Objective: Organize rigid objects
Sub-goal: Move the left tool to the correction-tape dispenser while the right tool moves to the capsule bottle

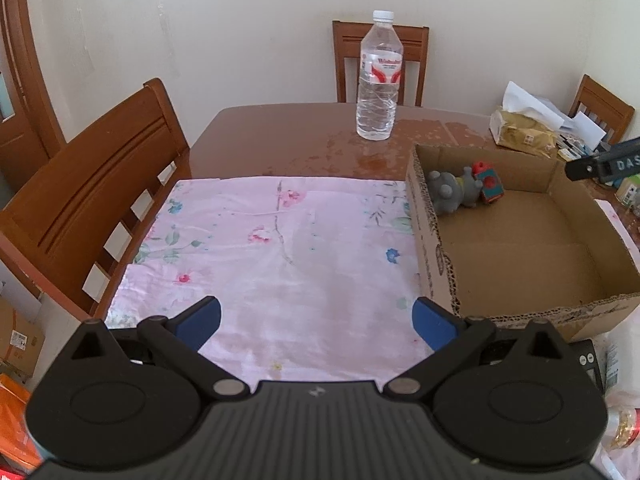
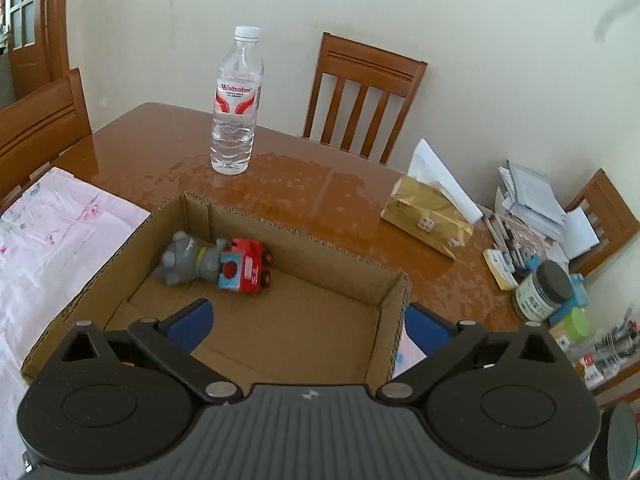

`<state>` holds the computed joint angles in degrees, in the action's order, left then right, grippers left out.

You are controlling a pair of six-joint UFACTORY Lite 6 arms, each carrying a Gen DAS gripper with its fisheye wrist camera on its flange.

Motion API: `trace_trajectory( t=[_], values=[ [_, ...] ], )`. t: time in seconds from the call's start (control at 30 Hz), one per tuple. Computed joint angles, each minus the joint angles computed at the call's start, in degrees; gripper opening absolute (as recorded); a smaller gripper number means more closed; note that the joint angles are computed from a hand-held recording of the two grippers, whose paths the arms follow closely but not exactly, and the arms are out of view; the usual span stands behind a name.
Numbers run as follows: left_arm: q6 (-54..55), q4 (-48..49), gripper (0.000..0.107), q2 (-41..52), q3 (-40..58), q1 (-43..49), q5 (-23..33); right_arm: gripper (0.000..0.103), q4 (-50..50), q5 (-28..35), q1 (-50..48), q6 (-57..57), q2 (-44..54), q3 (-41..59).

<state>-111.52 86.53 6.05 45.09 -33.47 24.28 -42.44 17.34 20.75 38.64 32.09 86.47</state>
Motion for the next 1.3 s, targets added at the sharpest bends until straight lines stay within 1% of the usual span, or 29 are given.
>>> trace_trajectory(
  t=[0.17, 0.3, 0.47, 0.63, 0.7, 0.8, 0.87, 0.97, 1.07, 1.13, 1.2, 1.3],
  values=[
    [-0.92, 0.98, 0.102, 0.05, -0.32, -1.35, -0.24, 0.103, -10.46, 0.33, 1.14, 12.77, -7.18, -9.69],
    [-1.96, 1.45, 0.102, -0.07, -1.17, -2.39, -0.85, 0.103, -18.35, 0.81, 2.58, 24.15, -14.51, -19.60],
    [-2.55, 0.22, 0.102, 0.10, -2.22, -5.02, -0.30, 0.103, -24.06, 1.54, 4.50, 33.94, -22.70, -31.09],
    [-0.59, -6.03, 0.102, -0.77, -3.10, -10.21, 3.20, 0.103, -28.44, 0.94, 6.19, 40.21, -30.39, -41.60],
    [0.92, -10.28, 0.102, -0.68, -2.78, -13.08, 5.78, 0.103, -30.96, 0.36, 6.81, 43.38, -33.02, -45.33],
    [3.02, -16.43, 0.102, -1.53, -2.39, -17.77, 9.50, 0.103, -30.76, 0.34, 8.00, 44.10, -36.39, -49.67],
    [3.88, -19.52, 0.102, -1.96, -2.34, -20.60, 11.75, 0.103, -33.66, 1.00, 9.67, 46.89, -38.66, -52.91],
    [5.49, -25.17, 0.102, -2.81, -2.24, -25.35, 16.00, 0.103, -36.26, -0.31, 11.06, 49.19, -40.38, -56.31],
    [5.93, -29.19, 0.102, -4.54, -3.14, -28.78, 18.47, 0.103, -40.02, -2.36, 12.07, 54.26, -39.52, -57.77],
    [6.26, -31.06, 0.102, -5.43, -3.74, -30.21, 19.55, 0.103, -41.81, -3.08, 12.65, 57.26, -38.05, -57.72],
    [6.46, -32.00, 0.102, -5.93, -4.10, -31.37, 20.52, 0.103, -43.28, -2.10, 14.37, 60.79, -35.43, -57.02],
    [6.41, -31.30, 0.102, -7.35, -5.44, -31.21, 19.23, 0.103, -43.72, -0.08, 16.80, 64.05, -32.20, -56.02]
  ],
)
